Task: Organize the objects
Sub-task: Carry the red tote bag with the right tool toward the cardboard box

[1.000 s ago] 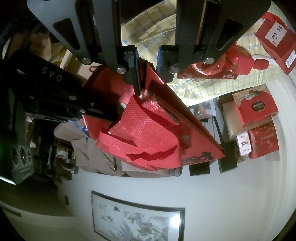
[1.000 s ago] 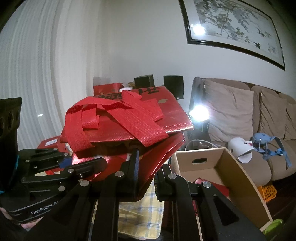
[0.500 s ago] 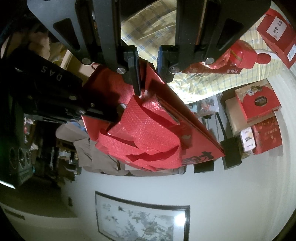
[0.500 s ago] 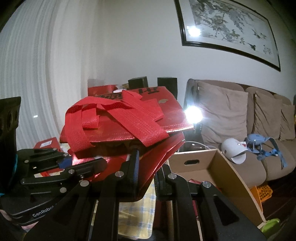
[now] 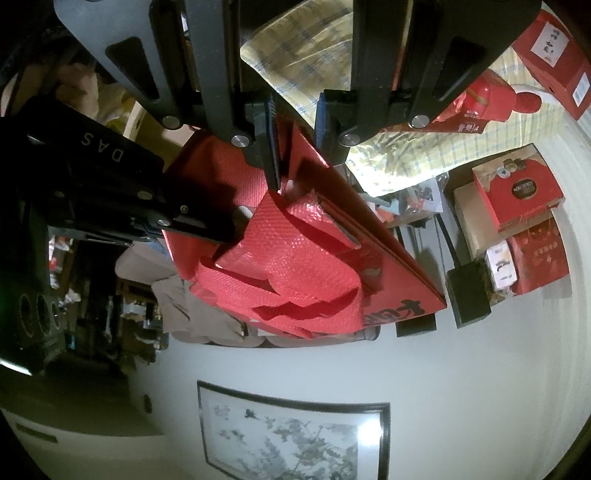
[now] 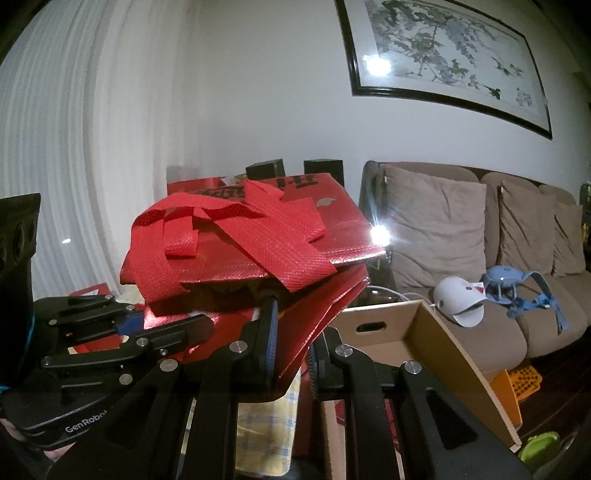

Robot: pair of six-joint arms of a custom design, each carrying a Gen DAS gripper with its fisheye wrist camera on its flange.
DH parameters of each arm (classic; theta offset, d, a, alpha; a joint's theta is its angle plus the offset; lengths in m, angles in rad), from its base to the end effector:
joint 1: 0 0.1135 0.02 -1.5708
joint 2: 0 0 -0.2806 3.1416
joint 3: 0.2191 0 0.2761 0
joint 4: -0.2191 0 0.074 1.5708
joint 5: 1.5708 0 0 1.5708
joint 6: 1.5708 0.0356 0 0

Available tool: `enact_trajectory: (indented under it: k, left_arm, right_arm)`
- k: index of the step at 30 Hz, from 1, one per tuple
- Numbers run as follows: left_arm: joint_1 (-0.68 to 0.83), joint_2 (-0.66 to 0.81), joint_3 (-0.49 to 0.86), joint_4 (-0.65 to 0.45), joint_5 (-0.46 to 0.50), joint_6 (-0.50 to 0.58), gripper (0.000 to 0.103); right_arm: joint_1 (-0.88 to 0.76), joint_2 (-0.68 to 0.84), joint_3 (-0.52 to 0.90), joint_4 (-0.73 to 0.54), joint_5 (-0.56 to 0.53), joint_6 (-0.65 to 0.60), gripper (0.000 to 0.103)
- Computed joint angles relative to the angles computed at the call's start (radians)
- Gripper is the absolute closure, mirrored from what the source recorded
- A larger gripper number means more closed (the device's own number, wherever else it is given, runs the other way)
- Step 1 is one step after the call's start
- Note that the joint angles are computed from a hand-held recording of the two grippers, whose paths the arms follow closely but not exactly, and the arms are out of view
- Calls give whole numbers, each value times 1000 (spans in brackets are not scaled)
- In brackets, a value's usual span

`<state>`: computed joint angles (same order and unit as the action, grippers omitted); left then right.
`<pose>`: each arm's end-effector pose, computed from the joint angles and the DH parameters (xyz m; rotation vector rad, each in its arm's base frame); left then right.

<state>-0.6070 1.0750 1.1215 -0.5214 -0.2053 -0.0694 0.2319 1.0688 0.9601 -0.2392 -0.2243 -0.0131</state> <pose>0.2093 -0.1365 0.3830 0.4177 1.9985 -0.2146 0.2528 0.0678 0.3528 -0.3851 1.8874 0.3620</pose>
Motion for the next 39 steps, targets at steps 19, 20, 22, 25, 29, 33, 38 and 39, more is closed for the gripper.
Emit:
enact_trajectory:
  k: [19, 20, 22, 25, 29, 33, 38, 39]
  left_arm:
    - [-30, 59, 48, 18, -2, 8, 88]
    - [-31, 59, 47, 19, -2, 8, 88]
    - [-38, 62, 49, 21, -5, 6, 88]
    - [-38, 64, 50, 26, 0, 8, 88]
    - [-43, 77, 63, 27, 0, 7, 88]
    - [-55, 85, 69, 31, -5, 5, 88]
    - [-72, 104, 87, 37, -9, 1, 88]
    - [-75, 108, 89, 40, -9, 0, 88]
  right_arm:
    - [-63, -12, 15, -19, -26, -10, 90]
    - [-68, -13, 15, -21, -29, -11, 90]
    - [-77, -15, 16, -24, -35, -15, 90]
    - [-85, -18, 16, -26, -41, -15, 90]
    - [-96, -27, 15, -30, -38, -21, 90]
    - [-109, -32, 18, -35, -45, -23, 90]
    - [-134, -36, 23, -40, -57, -21, 89]
    - [-140, -37, 25, -43, -60, -23, 89]
